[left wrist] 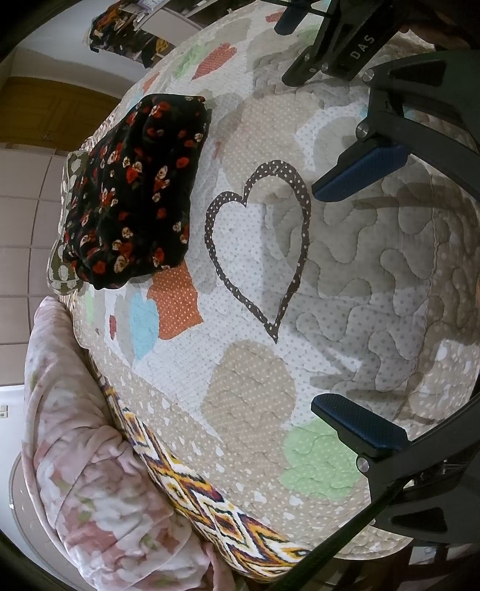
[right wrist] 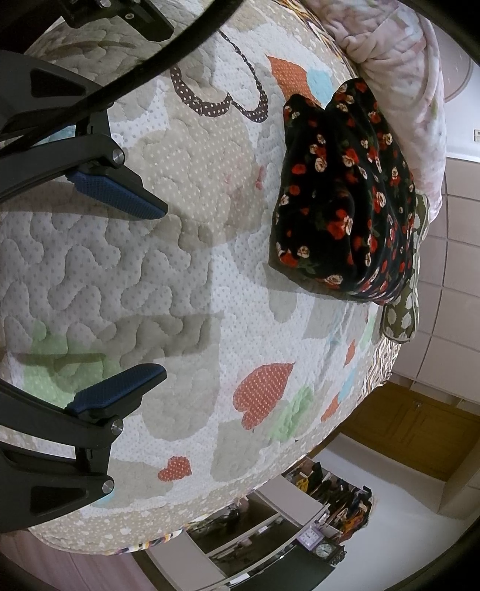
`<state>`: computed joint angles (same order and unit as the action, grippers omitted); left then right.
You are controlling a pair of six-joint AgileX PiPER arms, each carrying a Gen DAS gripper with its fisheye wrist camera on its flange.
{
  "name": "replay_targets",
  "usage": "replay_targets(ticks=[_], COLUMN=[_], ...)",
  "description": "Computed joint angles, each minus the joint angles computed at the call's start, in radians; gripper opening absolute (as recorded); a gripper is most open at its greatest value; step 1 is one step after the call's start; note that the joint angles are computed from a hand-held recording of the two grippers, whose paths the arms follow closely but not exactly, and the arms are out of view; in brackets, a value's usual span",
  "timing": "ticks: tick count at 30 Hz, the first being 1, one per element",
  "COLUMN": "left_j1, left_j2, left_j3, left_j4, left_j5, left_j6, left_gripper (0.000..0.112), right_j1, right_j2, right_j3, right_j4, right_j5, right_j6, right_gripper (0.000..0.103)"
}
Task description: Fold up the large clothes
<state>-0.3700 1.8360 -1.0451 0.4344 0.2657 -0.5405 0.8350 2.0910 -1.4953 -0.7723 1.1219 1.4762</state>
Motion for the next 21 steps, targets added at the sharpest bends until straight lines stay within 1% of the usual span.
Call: replay_targets(ticks=[4, 15, 21], left_j1=[0.000, 0.004, 0.000], left_j2=[0.000, 0.006, 0.016], left_j3=[0.003, -0.003, -0.011], left_j4=[0.002, -0.051, -0.036], left_j5=[-0.003, -0.002, 0.005], left_j6=[-0.003, 0.046, 0.027], left_gripper=[0.103, 0.103, 0.103], right_j1=[0.000, 0.007, 0.008], right_j2=[0.004, 0.003, 0.005], right_j3=[-0.005, -0.002, -0.005], right_j4=[-0.002, -0.010, -0.009], right_j5=[-0.004, -0.009, -0.009], right_j6=[-0.007, -0.005, -0.006], right_gripper=[0.084, 0.084, 0.084])
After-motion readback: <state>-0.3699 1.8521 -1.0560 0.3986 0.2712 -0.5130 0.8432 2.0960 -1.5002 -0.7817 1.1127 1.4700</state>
